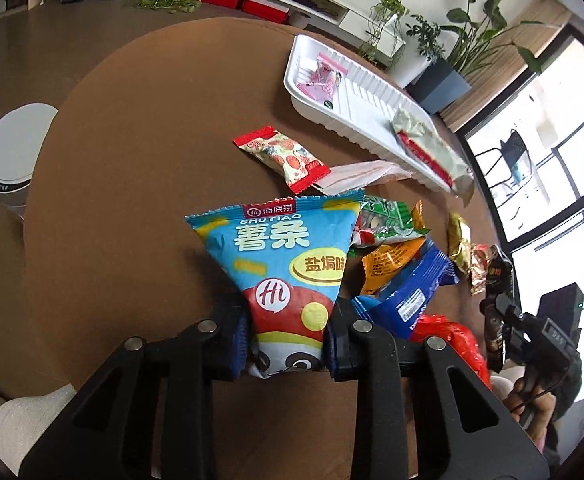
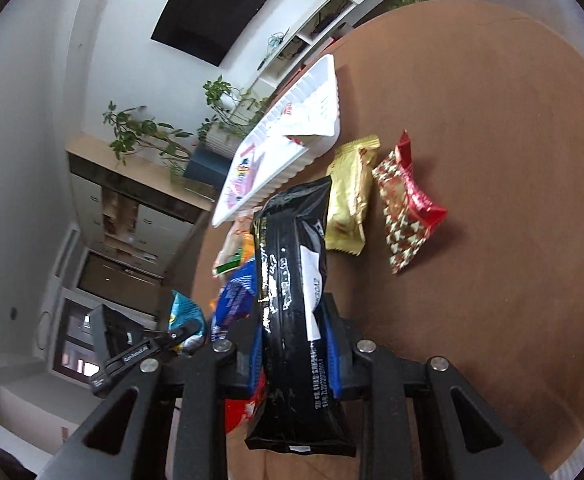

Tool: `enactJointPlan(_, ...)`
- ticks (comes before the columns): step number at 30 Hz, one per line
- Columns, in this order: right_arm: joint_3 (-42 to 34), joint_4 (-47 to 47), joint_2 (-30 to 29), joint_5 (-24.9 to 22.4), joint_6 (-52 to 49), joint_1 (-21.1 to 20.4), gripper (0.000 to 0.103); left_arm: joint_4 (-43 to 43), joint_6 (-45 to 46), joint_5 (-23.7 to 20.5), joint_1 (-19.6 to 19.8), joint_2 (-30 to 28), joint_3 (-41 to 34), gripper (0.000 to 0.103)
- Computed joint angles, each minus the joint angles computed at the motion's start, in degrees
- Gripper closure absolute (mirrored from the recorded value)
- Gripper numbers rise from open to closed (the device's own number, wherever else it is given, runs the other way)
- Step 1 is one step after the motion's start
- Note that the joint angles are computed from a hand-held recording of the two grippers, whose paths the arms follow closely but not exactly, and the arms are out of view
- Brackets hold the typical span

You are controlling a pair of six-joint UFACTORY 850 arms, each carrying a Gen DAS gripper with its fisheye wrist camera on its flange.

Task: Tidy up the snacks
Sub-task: 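Carry the blue bag and black packet over the white tray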

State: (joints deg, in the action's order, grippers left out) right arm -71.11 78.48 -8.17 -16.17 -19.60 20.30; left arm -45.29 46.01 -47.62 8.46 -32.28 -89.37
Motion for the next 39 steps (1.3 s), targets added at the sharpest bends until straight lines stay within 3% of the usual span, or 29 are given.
enactJointPlan(7,-1.6,6.3,-0.7,-2.2,-5.7,-1.0,0.076,-1.8,1.0,-1.0,0.5,0.6,-0.5,0.077)
enactJointPlan(14,-7.5,1.8,-3.6,-4.5,-3.2,-2.8,0.076,-2.6,0.3,-3.5,-0.4,-1.0,-5.3,0.077)
enactJointPlan(19,-14.2,-8.2,-7.3,-5.9,4.2,-4.2,0.076,-2.1,-1.2,-5.0,-2.2,-3.6,-11.1,0.077)
enactJointPlan(29,-33.4,-29.9,-18.7,-12.8,20.1,-7.8,0.076,2.4,-8.2,-8.7,-6.4,-12.6,-27.1,0.077)
enactJointPlan(39,-62.0,-44.7,-36.9,-27.0,30.9,-10.7,0.076,8.8,-17.8,-15.1,-10.5,-27.1,-51.0,0.077)
